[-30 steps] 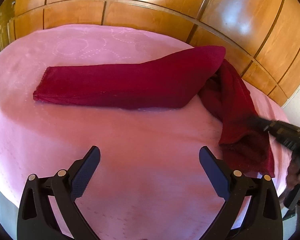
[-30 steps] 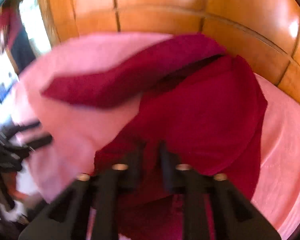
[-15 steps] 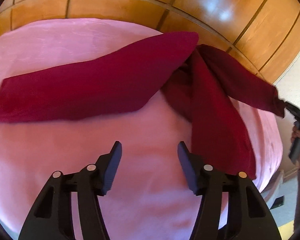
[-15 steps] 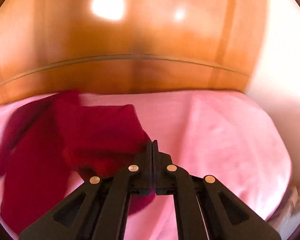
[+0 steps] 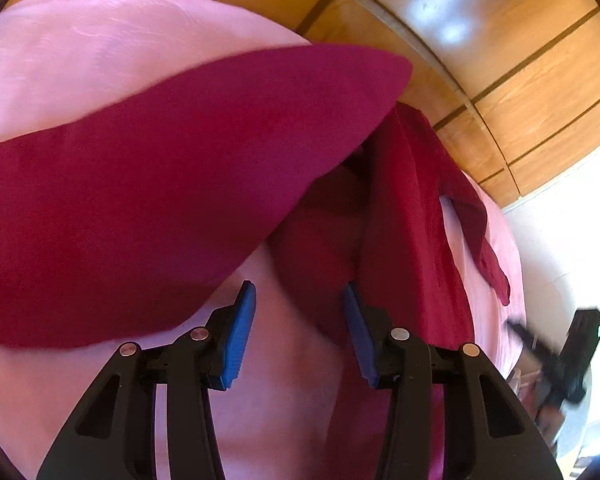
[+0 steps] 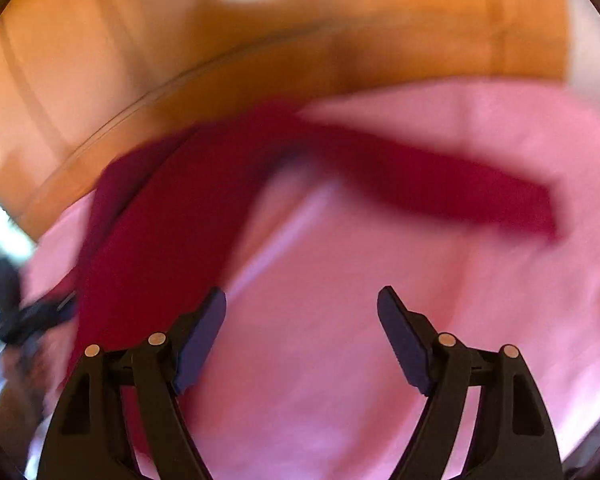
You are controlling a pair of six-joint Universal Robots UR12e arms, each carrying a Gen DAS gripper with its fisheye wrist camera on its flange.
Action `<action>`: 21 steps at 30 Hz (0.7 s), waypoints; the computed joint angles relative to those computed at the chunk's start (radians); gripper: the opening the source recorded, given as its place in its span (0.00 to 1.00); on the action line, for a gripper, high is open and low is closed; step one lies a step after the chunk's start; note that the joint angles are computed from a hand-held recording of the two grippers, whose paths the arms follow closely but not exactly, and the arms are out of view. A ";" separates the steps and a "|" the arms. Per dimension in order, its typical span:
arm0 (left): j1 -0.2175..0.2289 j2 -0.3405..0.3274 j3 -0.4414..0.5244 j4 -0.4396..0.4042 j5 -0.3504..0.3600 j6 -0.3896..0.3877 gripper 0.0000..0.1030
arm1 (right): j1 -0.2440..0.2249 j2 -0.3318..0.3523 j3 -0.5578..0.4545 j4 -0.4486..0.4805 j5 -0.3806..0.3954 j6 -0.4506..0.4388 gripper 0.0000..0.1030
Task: Fold small clothes
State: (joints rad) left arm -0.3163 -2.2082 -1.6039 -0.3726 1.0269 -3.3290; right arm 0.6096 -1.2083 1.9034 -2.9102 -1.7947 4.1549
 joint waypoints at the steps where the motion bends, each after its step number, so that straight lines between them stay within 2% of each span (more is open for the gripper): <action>1: -0.008 -0.009 0.011 0.006 0.022 0.000 0.44 | -0.001 0.019 -0.006 -0.023 0.063 0.007 0.63; 2: -0.011 -0.016 0.018 0.015 0.027 -0.008 0.43 | -0.002 0.035 -0.010 -0.050 0.112 0.013 0.60; 3: -0.012 -0.020 0.022 0.019 0.025 -0.014 0.30 | 0.003 0.049 -0.013 -0.076 0.145 0.024 0.55; 5: -0.012 -0.026 0.034 0.000 0.006 -0.008 0.14 | 0.016 0.072 -0.033 -0.100 0.157 0.011 0.49; 7: -0.001 -0.019 0.021 0.031 -0.027 -0.008 0.10 | 0.002 0.076 -0.044 -0.101 0.198 -0.026 0.08; 9: 0.015 0.004 -0.002 0.053 -0.062 0.010 0.09 | 0.014 0.062 -0.059 -0.038 0.154 -0.071 0.08; 12: 0.030 0.049 -0.028 0.065 -0.067 0.056 0.09 | 0.037 0.042 -0.066 -0.025 0.097 -0.105 0.07; 16: 0.064 0.123 -0.066 0.049 -0.061 0.114 0.09 | 0.058 -0.034 -0.054 0.007 -0.035 -0.156 0.07; 18: 0.085 0.155 -0.080 0.043 -0.061 0.128 0.09 | 0.071 -0.085 -0.014 0.024 -0.092 -0.163 0.07; 19: 0.094 0.175 -0.091 0.049 -0.039 0.128 0.09 | 0.078 -0.107 -0.004 0.071 -0.134 -0.152 0.07; 21: 0.115 0.196 -0.103 0.038 -0.040 0.132 0.09 | 0.079 -0.118 0.010 0.109 -0.140 -0.108 0.07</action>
